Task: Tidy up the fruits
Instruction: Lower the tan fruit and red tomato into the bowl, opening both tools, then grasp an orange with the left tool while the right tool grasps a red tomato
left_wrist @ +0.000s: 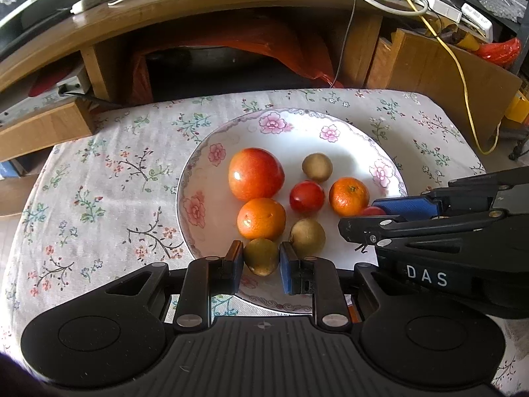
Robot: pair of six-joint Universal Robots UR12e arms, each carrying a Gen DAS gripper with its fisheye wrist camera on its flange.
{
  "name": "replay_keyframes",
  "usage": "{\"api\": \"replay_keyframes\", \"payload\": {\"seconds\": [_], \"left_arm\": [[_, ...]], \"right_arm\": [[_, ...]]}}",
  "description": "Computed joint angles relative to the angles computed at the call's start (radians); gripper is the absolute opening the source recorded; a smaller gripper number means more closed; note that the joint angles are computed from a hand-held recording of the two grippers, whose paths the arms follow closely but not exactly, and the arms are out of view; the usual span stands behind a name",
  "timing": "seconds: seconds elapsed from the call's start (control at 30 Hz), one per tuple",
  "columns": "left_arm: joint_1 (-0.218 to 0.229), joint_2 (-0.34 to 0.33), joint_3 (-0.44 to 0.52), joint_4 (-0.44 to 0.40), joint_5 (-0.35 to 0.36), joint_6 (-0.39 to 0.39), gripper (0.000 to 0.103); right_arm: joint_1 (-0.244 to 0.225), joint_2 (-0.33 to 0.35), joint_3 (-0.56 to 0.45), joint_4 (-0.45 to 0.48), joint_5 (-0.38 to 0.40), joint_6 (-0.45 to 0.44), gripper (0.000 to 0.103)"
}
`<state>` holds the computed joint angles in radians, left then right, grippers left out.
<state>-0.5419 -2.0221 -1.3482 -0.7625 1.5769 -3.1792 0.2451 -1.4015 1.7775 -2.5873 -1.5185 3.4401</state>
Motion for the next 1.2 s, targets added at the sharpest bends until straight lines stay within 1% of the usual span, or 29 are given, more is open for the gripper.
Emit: {"api": "replay_keyframes", "payload": {"seconds": [0.1,0.17,0.37,0.67,0.93,1.0,1.2], "left_arm": [[0.001,0.004,-0.005,0.017,-0.001,-0.010,0.036],[0.003,0.007,-0.008,0.028,-0.002,-0.017,0.042],[0.001,0.011,-0.012,0.047,0.001,-0.012,0.047],[-0.001,0.035,-0.036,0.062,-0.004,-0.001,0.050],[-0.002,0.066,-0.077,0.090,-0.011,-0.015,0.054],[-0.001,0.074,-0.088,0.092,-0.015,-0.014,0.056],[-0.004,0.090,-0.109,0.084,-0.013,-0.022,0.056]], "right_arm": [[-0.001,0.000,0.000,-0.004,-0.005,0.013,0.031],[-0.003,-0.003,0.003,-0.012,-0.005,0.025,0.032],[-0.005,-0.012,0.008,-0.034,-0.015,0.038,0.032],[0.007,-0.036,0.022,-0.048,-0.046,0.041,0.033],[0.017,-0.061,0.042,-0.048,-0.046,0.037,0.033],[0.021,-0.068,0.047,-0.046,-0.046,0.034,0.033],[0.032,-0.093,0.072,-0.035,-0.042,0.034,0.034]]}}
